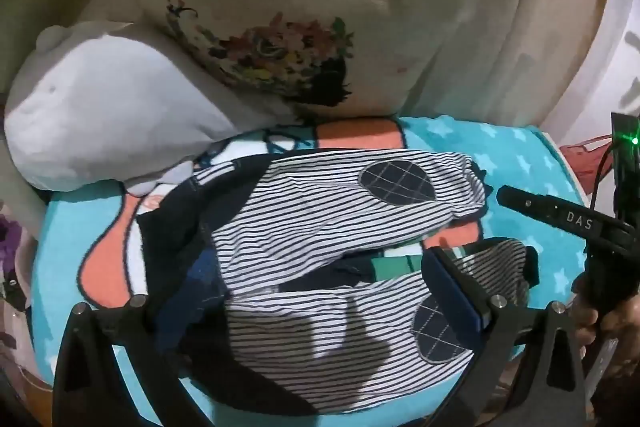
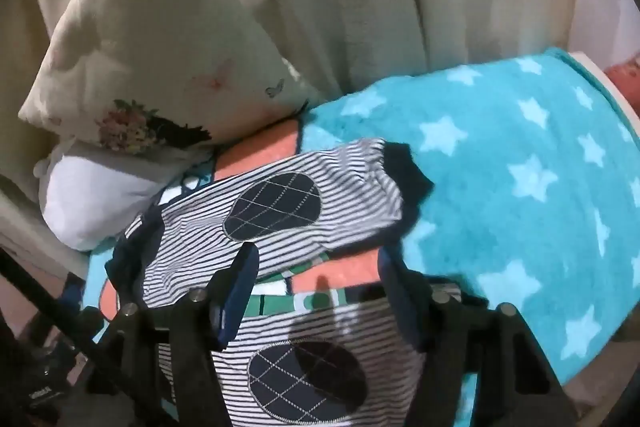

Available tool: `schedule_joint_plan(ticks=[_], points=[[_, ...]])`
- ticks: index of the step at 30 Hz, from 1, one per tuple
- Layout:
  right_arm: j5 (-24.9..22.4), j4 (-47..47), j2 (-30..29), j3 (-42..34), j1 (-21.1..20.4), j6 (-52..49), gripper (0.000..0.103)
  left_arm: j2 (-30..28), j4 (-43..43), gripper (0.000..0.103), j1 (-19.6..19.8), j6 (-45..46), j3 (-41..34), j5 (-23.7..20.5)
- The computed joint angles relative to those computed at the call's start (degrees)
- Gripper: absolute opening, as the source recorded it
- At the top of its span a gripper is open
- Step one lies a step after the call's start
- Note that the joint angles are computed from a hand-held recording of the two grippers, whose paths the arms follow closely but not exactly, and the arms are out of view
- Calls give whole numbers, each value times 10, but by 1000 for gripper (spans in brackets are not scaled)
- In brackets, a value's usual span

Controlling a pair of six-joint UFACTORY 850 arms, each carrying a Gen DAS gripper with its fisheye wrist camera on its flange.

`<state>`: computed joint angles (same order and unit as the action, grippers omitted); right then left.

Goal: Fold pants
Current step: 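Move both grippers over the striped pants toward the waistband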

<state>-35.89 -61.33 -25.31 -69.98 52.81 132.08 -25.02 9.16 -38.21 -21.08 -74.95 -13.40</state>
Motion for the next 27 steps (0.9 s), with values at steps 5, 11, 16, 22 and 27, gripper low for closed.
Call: schedule_joint_plan(ticks=[5,11,16,22,27], points=[[6,-15,-8,0,-5,5,67,-5,106,103,-12,-101,-7,-20],[7,-3,0,17,-17,-3,68,-26,114,103,-20,-120,-32,-55],[-61,-20,8,21,-3,16,68,-43,92,103,-23,-114,-50,-77],[-117,-53,2,10,3,-38,81,-56,101,103,-34,-128,-68,-91],[-6,44,3,27,-20,-103,68,-57,109,103,-37,-141,-71,-77]])
